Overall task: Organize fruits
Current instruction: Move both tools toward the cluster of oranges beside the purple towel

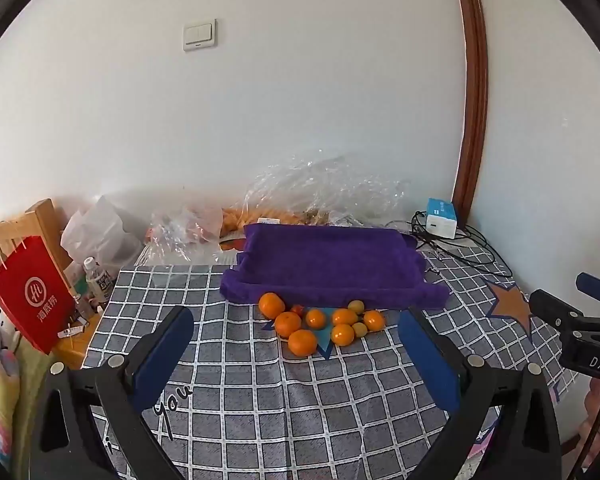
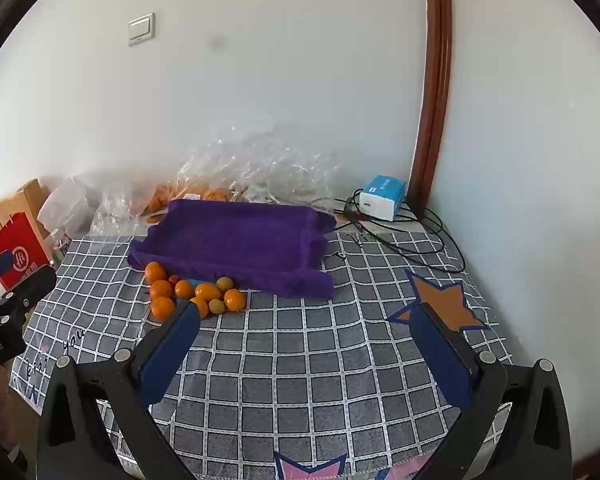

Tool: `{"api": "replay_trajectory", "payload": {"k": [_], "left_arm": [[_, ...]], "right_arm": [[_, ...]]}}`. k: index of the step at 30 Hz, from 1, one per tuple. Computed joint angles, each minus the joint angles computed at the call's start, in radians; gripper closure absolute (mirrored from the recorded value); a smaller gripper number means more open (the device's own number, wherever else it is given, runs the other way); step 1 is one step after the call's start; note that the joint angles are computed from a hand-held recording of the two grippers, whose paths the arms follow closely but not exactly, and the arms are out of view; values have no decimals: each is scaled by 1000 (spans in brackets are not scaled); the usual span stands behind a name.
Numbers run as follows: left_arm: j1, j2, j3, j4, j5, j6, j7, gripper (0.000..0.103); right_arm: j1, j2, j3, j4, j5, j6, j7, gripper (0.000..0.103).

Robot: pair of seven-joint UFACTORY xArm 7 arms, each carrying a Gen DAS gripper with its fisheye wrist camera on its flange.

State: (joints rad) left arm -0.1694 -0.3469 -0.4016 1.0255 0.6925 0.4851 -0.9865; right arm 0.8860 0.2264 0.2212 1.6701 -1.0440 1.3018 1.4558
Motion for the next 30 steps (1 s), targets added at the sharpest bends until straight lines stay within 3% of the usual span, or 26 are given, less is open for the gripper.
{"api": "replay_trajectory", "payload": {"k": [2,5,9,30], "left_arm": [[-4,17,-6,25,-23,42,14,0],[-31,5,39,-11,-45,2,22,0],[-14,29,8,20,-28,34,20,0],[-36,35,33,18,-18,48,-1,0]], "right_arm": [[2,-2,2,0,6,10,-5,0],[4,-9,6,-7,10,10,8,0],[-1,1,1,12,15,9,-5,0],[1,4,-4,4,5,-15,37,0]]}}
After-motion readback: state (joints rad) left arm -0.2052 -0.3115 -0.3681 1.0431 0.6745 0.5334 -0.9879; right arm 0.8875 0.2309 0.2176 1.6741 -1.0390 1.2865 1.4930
